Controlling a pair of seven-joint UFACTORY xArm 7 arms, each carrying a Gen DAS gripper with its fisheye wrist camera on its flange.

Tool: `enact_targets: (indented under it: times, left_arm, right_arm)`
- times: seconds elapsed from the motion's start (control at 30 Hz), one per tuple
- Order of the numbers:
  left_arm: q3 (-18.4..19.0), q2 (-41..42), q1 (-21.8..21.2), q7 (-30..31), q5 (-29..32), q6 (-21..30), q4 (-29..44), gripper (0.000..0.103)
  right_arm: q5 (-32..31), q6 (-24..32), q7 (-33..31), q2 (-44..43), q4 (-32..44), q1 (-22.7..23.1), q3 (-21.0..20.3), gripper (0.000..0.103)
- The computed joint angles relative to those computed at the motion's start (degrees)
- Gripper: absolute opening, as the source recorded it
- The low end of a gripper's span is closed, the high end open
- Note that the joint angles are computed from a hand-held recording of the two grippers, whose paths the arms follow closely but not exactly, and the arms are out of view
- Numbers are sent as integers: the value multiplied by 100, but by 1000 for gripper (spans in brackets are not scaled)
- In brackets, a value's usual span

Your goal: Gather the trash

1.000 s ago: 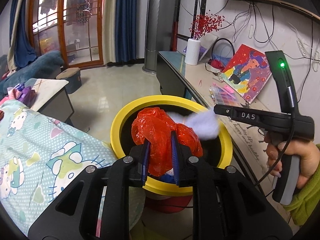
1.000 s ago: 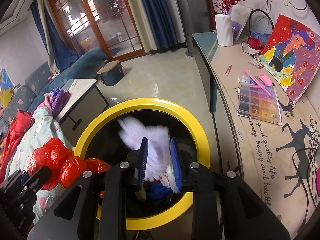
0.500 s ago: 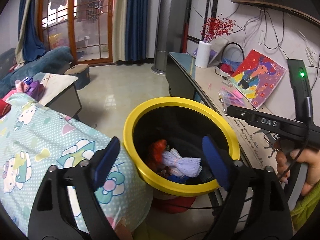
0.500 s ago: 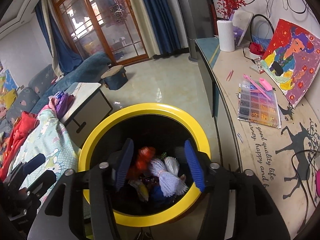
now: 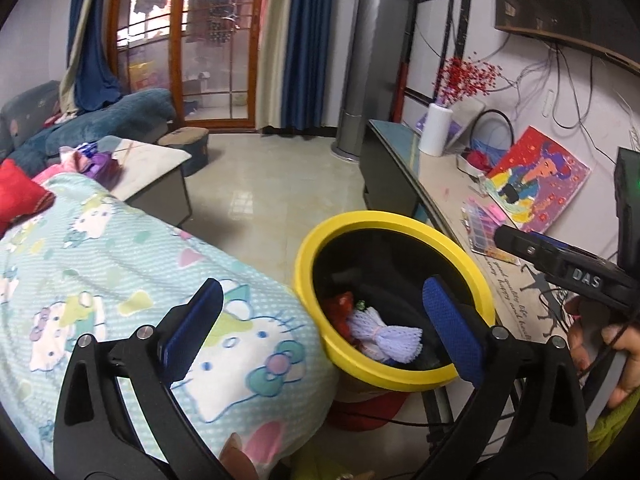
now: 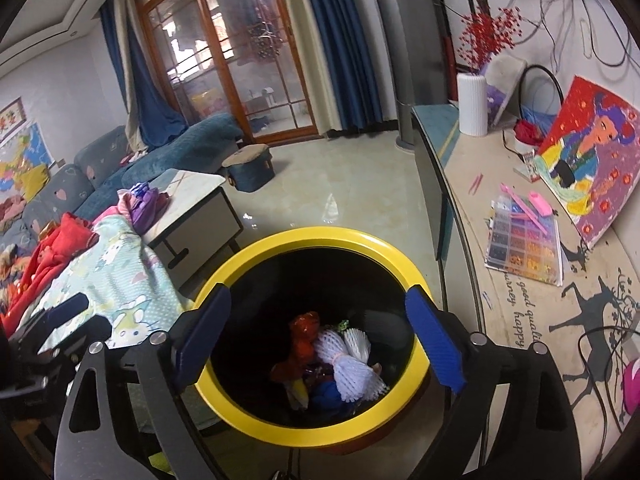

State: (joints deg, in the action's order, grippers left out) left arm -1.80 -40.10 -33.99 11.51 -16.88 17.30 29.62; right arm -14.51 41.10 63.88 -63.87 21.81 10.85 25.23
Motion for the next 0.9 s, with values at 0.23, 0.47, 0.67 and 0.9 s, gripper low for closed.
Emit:
enact_targets:
  times: [0.23, 0.47, 0.67, 0.9]
  left_arm:
    - [81, -329, 409, -161, 141, 140, -65, 92]
    - [249, -707, 753, -179, 230, 259, -121, 92]
    - [331, -1129, 906, -139, 288, 289, -267, 92]
    - [414, -1935, 961, -35, 386, 245, -618, 92]
  right_arm:
    - [-103, 100, -93, 271, 373, 62, 245, 92]
    - [-295, 171, -202, 515, 771, 140, 556, 96]
    - [-481, 214, -116, 639, 1116, 107, 919, 96]
    - [-756, 180, 379, 387, 1430, -146, 1554, 96]
